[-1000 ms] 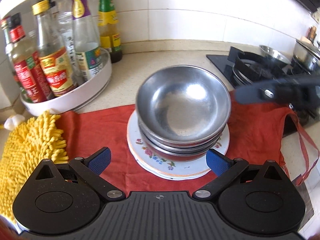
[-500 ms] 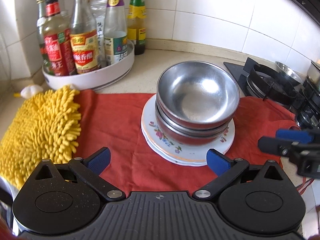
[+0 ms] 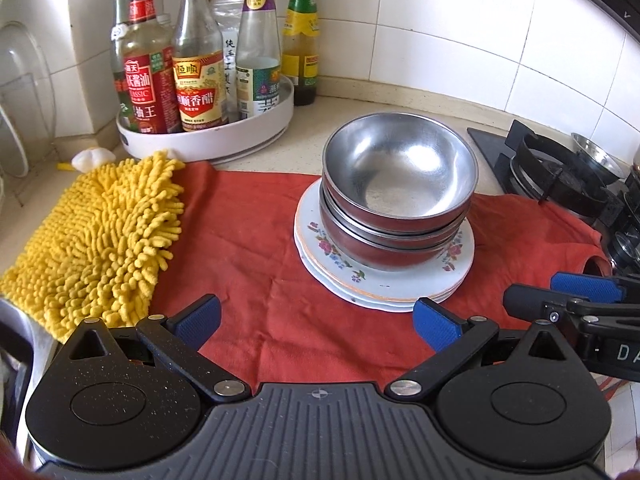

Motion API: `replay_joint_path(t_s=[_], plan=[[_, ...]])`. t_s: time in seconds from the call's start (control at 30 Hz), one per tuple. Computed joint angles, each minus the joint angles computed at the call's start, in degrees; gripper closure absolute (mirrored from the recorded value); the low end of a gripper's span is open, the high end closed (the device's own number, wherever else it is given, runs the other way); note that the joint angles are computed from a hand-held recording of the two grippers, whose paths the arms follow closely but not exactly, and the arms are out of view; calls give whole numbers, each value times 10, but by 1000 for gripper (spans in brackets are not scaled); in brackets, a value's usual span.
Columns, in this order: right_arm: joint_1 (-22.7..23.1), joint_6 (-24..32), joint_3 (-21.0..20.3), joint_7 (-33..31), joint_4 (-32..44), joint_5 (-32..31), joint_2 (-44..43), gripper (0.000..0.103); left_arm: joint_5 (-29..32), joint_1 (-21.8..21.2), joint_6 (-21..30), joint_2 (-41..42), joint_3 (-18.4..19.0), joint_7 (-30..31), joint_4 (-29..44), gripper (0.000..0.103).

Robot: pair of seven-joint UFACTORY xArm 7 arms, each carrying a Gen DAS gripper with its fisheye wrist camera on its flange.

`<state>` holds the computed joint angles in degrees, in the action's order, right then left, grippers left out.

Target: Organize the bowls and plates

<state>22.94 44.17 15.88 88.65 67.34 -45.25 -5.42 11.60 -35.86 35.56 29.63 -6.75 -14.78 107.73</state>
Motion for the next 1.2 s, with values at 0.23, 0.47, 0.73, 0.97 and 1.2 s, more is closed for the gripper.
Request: replay_joint_path(t_s=[0.23,0.47,0.73,0.97,1.2], plan=[[0,5,4,-12,-11,10,-12,45,31,-17,-6,-27,12,-54,-37,0],[-2,12,11,-14,-20,18,-20,44,57,-23,-7,-46,9,-88,-64,0],[-6,8,13,-13,-31,26,-26,44,87,-31,5,-52,10,-117,-71,0],[-7,5,15,-14,-33,27,-26,44,101,-33,11,-53,9,-130,-71,0],[-7,4,15,-16,-33,25,-26,44,113,-36,17,-54,10,-140,-71,0]])
